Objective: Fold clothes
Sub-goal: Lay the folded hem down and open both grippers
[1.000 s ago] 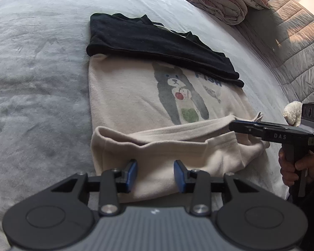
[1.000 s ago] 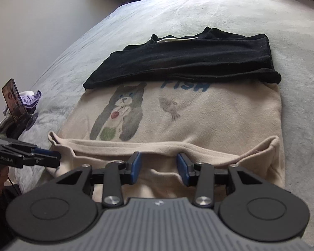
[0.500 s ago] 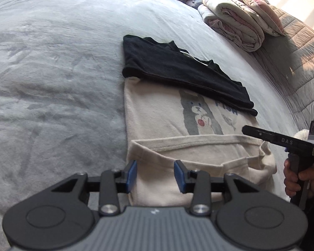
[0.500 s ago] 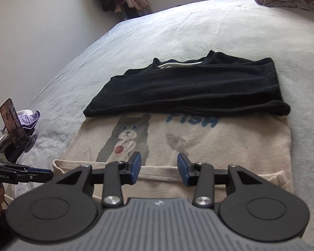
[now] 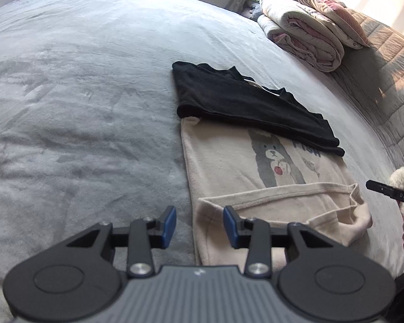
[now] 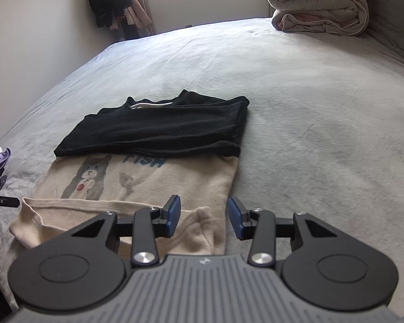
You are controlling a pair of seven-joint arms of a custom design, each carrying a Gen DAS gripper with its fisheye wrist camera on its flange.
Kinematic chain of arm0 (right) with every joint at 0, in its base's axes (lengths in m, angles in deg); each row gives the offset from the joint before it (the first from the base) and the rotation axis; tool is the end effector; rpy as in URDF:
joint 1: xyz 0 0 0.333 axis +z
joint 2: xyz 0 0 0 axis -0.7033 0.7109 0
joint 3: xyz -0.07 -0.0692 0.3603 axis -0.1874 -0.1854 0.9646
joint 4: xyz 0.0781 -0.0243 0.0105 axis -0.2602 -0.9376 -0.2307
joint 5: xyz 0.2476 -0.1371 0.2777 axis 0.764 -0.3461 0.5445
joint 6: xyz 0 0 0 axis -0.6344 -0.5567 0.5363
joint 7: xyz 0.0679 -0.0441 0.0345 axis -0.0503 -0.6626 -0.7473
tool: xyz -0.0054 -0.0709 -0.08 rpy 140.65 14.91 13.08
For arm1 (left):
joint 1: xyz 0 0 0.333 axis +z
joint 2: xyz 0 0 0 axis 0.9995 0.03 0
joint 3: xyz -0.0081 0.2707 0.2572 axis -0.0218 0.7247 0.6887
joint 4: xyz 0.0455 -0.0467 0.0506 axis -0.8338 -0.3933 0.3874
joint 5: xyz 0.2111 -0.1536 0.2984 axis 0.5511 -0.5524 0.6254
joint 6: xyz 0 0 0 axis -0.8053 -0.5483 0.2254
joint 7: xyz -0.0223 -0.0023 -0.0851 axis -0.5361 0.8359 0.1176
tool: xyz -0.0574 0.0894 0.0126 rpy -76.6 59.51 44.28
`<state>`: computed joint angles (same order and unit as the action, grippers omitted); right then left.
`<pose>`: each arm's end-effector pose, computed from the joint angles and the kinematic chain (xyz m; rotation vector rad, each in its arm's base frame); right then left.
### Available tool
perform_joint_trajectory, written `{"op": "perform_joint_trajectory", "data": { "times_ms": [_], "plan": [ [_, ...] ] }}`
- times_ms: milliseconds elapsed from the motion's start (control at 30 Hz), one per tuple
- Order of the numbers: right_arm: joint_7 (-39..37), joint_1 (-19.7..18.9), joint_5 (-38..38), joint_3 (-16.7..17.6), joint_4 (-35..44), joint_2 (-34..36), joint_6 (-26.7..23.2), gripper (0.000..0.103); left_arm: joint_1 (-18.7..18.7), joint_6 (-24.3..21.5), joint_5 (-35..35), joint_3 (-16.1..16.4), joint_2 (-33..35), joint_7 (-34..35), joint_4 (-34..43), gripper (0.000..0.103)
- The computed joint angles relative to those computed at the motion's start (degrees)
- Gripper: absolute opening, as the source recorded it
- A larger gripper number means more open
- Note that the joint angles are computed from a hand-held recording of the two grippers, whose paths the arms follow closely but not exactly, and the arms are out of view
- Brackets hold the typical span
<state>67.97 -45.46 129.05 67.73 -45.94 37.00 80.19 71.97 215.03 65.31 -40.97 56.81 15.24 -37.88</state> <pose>0.6694 0.0221 0.3779 -1.9302 1.3083 -0.3254 0.4870 -0.2933 0.3789 -2.1893 1.5428 -0.9087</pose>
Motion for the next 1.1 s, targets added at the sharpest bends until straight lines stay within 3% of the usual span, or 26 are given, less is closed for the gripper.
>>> {"op": "perform_joint_trajectory", "data": {
  "times_ms": [200,267,300,367,433,633,800,1100],
  "plan": [
    [-2.83,0.35,-2.27,0.4,-0.83,0.22,0.16,0.044,-1.15,-3.38,-6.3,-0.89,1.69,9.76,1.77,0.037],
    [-3.43,0.66,-2.5,0.71,-0.84,0.59,0.35,0.043,-1.89,-4.73,-7.93,-0.8,2.12,11.87,2.32,0.024],
    [-3.69,0.82,-2.62,0.86,-0.84,0.79,0.45,0.041,-2.43,-5.17,-7.35,-0.45,2.17,11.18,2.48,0.021],
    [-4.6,1.26,-2.58,1.21,-1.05,1.1,1.71,0.02,-3.48,-5.83,-4.13,0.24,2.07,7.58,2.7,0.01],
    [-6.29,1.4,-1.65,1.77,-1.36,1.2,3.45,0.011,-3.87,-6.24,-0.08,0.63,1.56,2.68,2.63,0.008],
    [-9.74,-0.08,7.65,2.02,0.37,1.11,3.8,0.008,-1.5,-5.53,13.66,-0.15,-0.16,-15.94,2.27,0.007],
    [-8.49,0.4,11.21,0.82,3.24,2.45,3.12,0.008,1.24,-5.01,17.08,-1.2,0.86,-21.38,3.61,0.007],
    [0.53,1.0,3.86,1.11,7.06,7.17,5.22,0.008,2.23,-4.91,10.33,-0.35,5.59,-12.82,6.36,0.008]
  ]
}}
